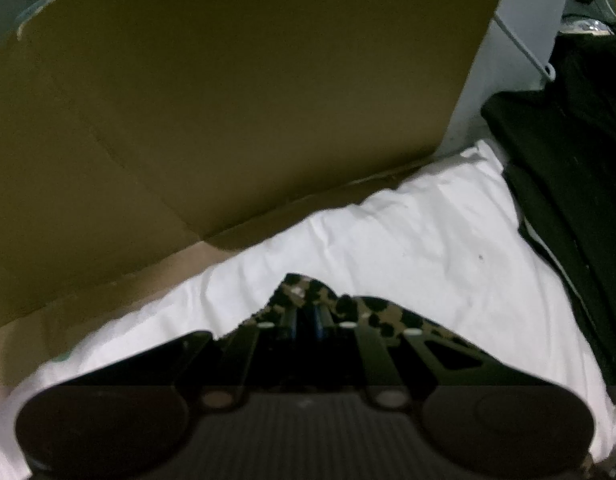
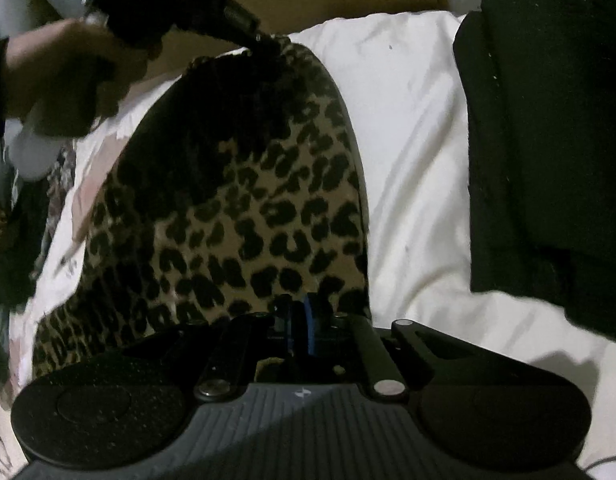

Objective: Fold clothes

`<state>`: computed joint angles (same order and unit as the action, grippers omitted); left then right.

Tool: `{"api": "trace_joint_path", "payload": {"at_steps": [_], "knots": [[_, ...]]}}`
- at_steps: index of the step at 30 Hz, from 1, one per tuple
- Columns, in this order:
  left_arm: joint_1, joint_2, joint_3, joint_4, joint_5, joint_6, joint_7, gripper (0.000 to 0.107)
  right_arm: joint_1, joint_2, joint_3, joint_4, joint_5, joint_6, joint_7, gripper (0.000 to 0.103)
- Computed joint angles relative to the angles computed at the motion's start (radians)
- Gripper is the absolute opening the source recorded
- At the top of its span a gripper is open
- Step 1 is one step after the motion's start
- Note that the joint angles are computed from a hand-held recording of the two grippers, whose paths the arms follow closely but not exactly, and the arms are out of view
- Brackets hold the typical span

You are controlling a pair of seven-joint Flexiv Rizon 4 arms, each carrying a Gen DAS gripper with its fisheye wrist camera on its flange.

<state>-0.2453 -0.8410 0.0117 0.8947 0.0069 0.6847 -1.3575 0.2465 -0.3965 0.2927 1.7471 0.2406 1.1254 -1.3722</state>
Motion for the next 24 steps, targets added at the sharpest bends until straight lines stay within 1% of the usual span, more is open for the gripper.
{"api": "trace_joint_path", "payload": {"at_steps": [3,4,5,10,15,20,22,24], "knots": [[0.005,0.007,-0.006,-0.008,-0.009,-0.010,0.003,0.009,-0.003,0.002,0.001,0.007,0.009,0.003,0.005,0.005],[0.008,0.012,-0.010,-0.008,-0.012,-0.013,0.013,0.013,-0.004,0.002,0.002,0.006,0.014,0.001,0.009,0.004],[0.013,0.019,-0.014,-0.005,-0.017,-0.013,0.022,0.014,-0.003,0.001,0.000,0.005,0.011,-0.002,0.013,0.004],[0.029,0.079,-0.013,0.047,-0.031,-0.012,0.019,0.015,0.004,0.001,-0.008,0.002,-0.012,-0.009,0.012,0.004],[0.061,0.174,-0.032,0.197,-0.057,0.034,0.063,0.015,-0.004,-0.002,0.000,0.004,0.003,0.001,0.002,0.004],[0.080,0.253,-0.040,0.346,-0.081,0.110,0.081,0.015,-0.012,-0.003,0.006,-0.002,0.022,-0.005,-0.003,0.004],[0.092,0.276,-0.055,0.403,-0.098,0.148,0.119,0.015,-0.011,-0.003,0.006,0.001,0.020,-0.001,-0.011,0.004],[0.089,0.281,-0.053,0.427,-0.092,0.157,0.147,0.015,-0.010,-0.002,0.006,0.003,0.017,0.001,-0.019,0.004]]}}
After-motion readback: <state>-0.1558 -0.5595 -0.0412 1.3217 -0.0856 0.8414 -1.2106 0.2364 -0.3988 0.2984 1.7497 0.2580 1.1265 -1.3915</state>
